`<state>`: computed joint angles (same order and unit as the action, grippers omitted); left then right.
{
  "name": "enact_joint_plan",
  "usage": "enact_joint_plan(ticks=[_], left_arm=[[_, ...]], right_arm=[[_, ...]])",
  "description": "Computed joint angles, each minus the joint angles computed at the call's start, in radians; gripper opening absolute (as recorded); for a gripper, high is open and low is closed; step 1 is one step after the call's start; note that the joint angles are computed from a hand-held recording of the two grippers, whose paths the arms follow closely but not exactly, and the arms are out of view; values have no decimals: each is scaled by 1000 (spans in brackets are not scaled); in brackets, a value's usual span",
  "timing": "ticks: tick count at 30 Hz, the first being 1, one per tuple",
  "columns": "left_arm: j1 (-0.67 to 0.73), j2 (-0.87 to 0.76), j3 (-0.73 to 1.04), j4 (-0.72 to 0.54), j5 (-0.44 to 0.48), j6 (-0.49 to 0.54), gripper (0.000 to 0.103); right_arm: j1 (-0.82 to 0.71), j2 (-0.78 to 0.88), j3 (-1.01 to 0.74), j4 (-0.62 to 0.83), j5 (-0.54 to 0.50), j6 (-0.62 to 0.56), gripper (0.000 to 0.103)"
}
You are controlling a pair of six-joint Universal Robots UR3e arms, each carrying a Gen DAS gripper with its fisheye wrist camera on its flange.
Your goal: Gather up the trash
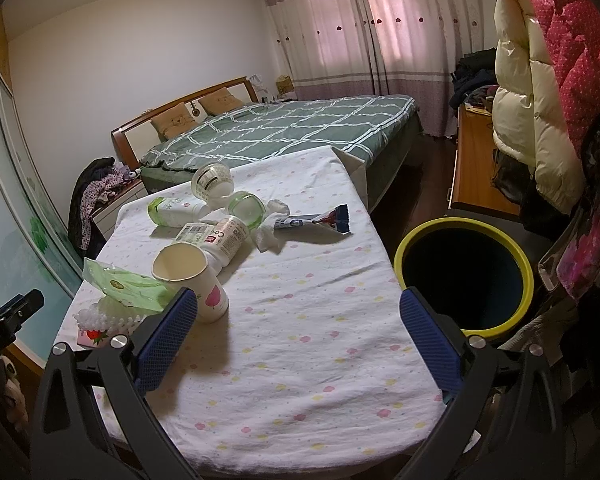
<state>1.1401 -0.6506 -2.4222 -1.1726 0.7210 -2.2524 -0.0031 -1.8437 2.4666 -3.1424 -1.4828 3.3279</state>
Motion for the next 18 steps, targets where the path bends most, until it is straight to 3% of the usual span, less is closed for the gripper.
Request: enact_joint_plan(ticks=[9,12,18], left_arm=[[42,-34,8,55,-10,-23,99],[112,-29,24,16,-37,0,99],[136,-91,33,51,-34,1,99]], right_arm=[[57,110,-66,-45,29,9,97],[119,186,-130,-62,21,15,97],[268,378,-330,-53,5,4,97]])
